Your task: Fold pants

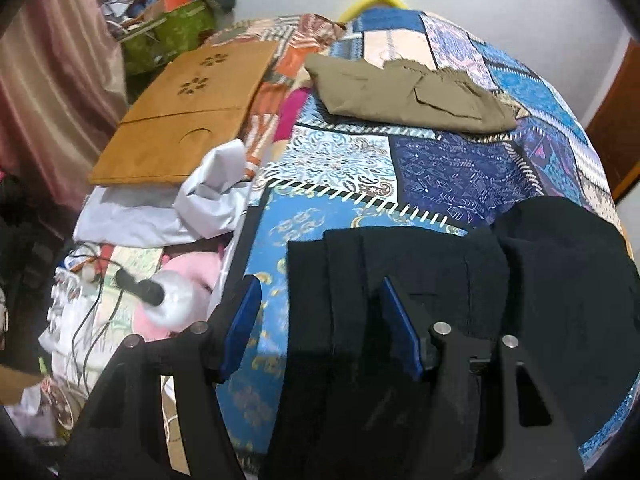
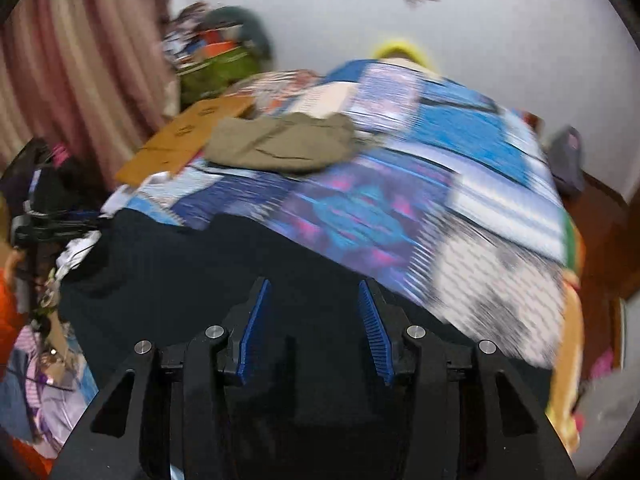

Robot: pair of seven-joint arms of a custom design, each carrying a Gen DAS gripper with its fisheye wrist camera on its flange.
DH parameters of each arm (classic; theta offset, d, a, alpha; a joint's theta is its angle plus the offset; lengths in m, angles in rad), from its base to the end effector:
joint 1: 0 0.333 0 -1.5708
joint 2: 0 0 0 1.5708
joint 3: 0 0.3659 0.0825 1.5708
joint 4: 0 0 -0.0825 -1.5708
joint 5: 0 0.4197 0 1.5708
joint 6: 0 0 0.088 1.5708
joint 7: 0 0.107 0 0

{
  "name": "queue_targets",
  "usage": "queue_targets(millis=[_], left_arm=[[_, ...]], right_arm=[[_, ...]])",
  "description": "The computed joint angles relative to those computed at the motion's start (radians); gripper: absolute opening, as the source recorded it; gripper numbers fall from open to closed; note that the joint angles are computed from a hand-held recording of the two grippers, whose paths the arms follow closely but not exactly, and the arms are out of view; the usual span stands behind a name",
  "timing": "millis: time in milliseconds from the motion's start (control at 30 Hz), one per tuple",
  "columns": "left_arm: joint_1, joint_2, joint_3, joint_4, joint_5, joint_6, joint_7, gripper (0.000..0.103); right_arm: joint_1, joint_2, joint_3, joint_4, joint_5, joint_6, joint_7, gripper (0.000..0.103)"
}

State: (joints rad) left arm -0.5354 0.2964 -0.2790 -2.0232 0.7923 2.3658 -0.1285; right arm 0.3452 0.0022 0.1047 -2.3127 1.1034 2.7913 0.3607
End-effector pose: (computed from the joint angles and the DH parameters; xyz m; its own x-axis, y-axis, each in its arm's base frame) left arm 0.4544 -0.4573 0.3397 0.3332 -0.9429 0.0015 -0.8309 -0.2944 -0.4723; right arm 0.5204 0.2058 0.4018 0.6724 -0.7231 -0.1582 -0.6262 -0.4418 -0.6424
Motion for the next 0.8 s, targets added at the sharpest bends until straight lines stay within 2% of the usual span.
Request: queue_targets(millis=[67, 100, 167, 233, 333, 367, 433, 467, 567, 600, 633, 667, 700, 767, 800], left_arm=[[0.012, 0.012, 0.001, 0.002, -0.01, 0.022, 0.027, 0.062], [0.014, 0.016, 0.004, 0.002, -0.006, 0.031, 0.032, 0.062], [0.017, 0.019, 0.012, -0.008, 0.018, 0.072, 0.031, 0.06], [0.023, 0.021, 0.018, -0.019, 0.033, 0.122, 0.028, 0.054], [0.029, 0.023, 0.026, -0.032, 0.047, 0.179, 0.02, 0.047], [0.027, 0.021, 0.03, -0.037, 0.06, 0.197, 0.011, 0.043], [0.024, 0.021, 0.034, -0.038, 0.072, 0.204, 0.005, 0.039], [0.02, 0.021, 0.036, -0.037, 0.08, 0.204, 0.002, 0.034], [0.011, 0.02, 0.038, -0.031, 0.1, 0.186, -0.005, 0.022], [0.009, 0.018, 0.039, -0.031, 0.106, 0.182, -0.01, 0.02], [0.008, 0.015, 0.039, -0.032, 0.114, 0.182, -0.016, 0.019], [0.005, 0.011, 0.04, -0.035, 0.124, 0.179, -0.027, 0.016], [0.005, 0.01, 0.04, -0.034, 0.128, 0.176, -0.03, 0.015], [0.001, 0.008, 0.039, -0.031, 0.14, 0.162, -0.035, 0.012], [-0.005, 0.009, 0.037, -0.023, 0.142, 0.13, -0.033, 0.006]], right_arm=[[0.007, 0.023, 0.006, 0.024, -0.012, -0.006, -0.015, 0.043], [0.034, 0.065, 0.018, 0.066, -0.072, -0.007, 0.035, 0.043], [0.044, 0.128, 0.036, 0.128, -0.143, -0.031, 0.069, 0.043], [0.046, 0.151, 0.042, 0.152, -0.181, -0.041, 0.091, 0.043], [0.074, 0.246, 0.046, 0.246, -0.337, -0.09, 0.184, 0.043], [0.07, 0.246, 0.05, 0.245, -0.339, -0.089, 0.185, 0.043], [0.09, 0.29, 0.037, 0.291, -0.43, -0.114, 0.241, 0.043], [0.108, 0.333, 0.02, 0.338, -0.514, -0.149, 0.297, 0.043], [0.111, 0.369, 0.022, 0.373, -0.591, -0.181, 0.329, 0.042], [0.107, 0.375, 0.027, 0.377, -0.596, -0.185, 0.323, 0.039], [0.107, 0.375, 0.028, 0.376, -0.596, -0.184, 0.324, 0.022], [0.114, 0.377, 0.024, 0.374, -0.616, -0.177, 0.332, 0.011], [0.108, 0.382, 0.027, 0.381, -0.622, -0.197, 0.325, 0.011], [0.1, 0.376, 0.038, 0.37, -0.616, -0.181, 0.303, 0.008], [0.1, 0.376, 0.039, 0.37, -0.616, -0.181, 0.304, 0.008]])
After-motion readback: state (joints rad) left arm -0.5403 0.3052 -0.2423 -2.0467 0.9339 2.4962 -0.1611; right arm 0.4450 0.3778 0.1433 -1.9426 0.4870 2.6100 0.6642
